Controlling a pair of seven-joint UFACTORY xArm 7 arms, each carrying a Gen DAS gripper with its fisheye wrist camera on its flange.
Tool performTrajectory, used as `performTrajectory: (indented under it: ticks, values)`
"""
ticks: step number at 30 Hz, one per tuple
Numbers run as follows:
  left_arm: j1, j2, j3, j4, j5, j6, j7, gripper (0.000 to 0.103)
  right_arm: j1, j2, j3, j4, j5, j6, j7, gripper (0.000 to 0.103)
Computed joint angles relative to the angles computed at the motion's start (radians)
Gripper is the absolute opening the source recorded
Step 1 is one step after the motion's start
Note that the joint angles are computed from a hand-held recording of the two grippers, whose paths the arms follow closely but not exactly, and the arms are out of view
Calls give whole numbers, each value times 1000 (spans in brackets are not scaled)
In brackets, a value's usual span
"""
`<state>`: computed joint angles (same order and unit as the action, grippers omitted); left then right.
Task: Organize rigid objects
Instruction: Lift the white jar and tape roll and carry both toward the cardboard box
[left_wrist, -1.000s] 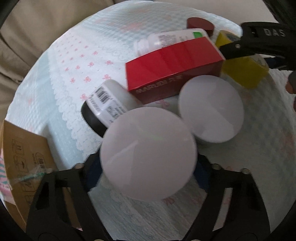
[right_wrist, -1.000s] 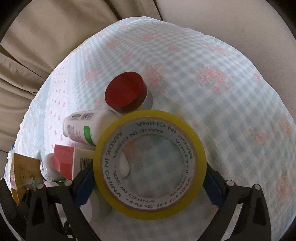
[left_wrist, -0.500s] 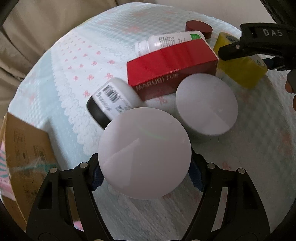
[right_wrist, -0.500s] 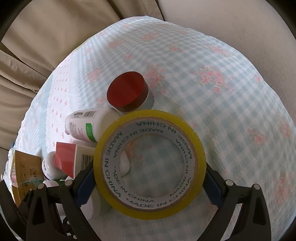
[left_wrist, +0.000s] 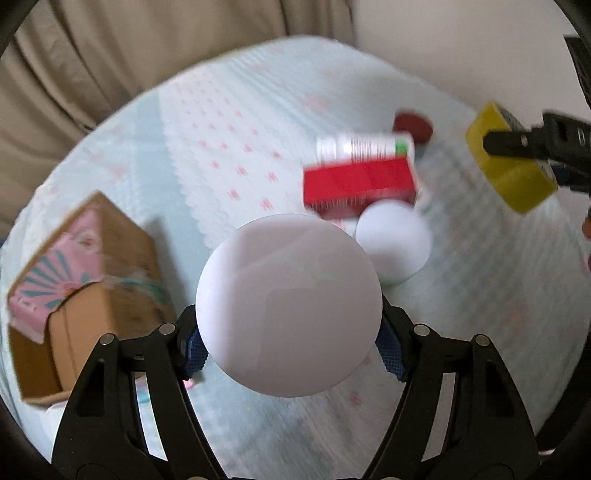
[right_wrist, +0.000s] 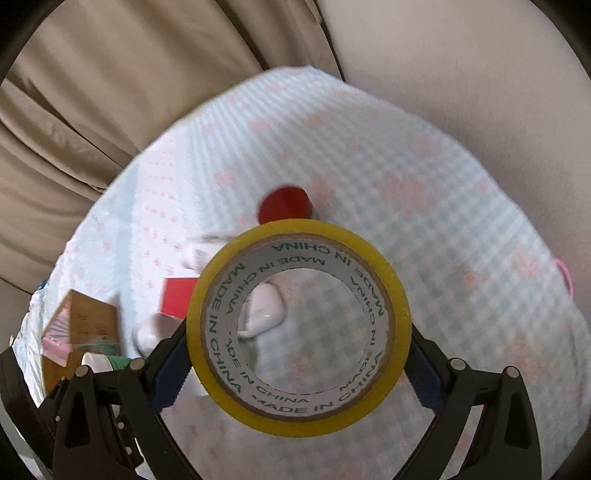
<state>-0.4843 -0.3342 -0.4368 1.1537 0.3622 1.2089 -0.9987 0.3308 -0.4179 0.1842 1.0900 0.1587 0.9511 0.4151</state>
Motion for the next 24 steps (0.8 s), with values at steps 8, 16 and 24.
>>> performTrajectory:
  ticks: [8, 16, 24]
  values:
    - [46, -26, -74, 294, 65, 243, -77, 71, 4, 6, 21, 287, -38, 170, -32, 98]
    - [136, -50, -154, 602, 122, 510, -44, 71, 27, 156, 90, 691, -89, 357, -53, 98]
    - [195, -231, -27, 602, 38, 558, 93, 71, 177, 381, 229, 1040, -284, 466, 82, 98]
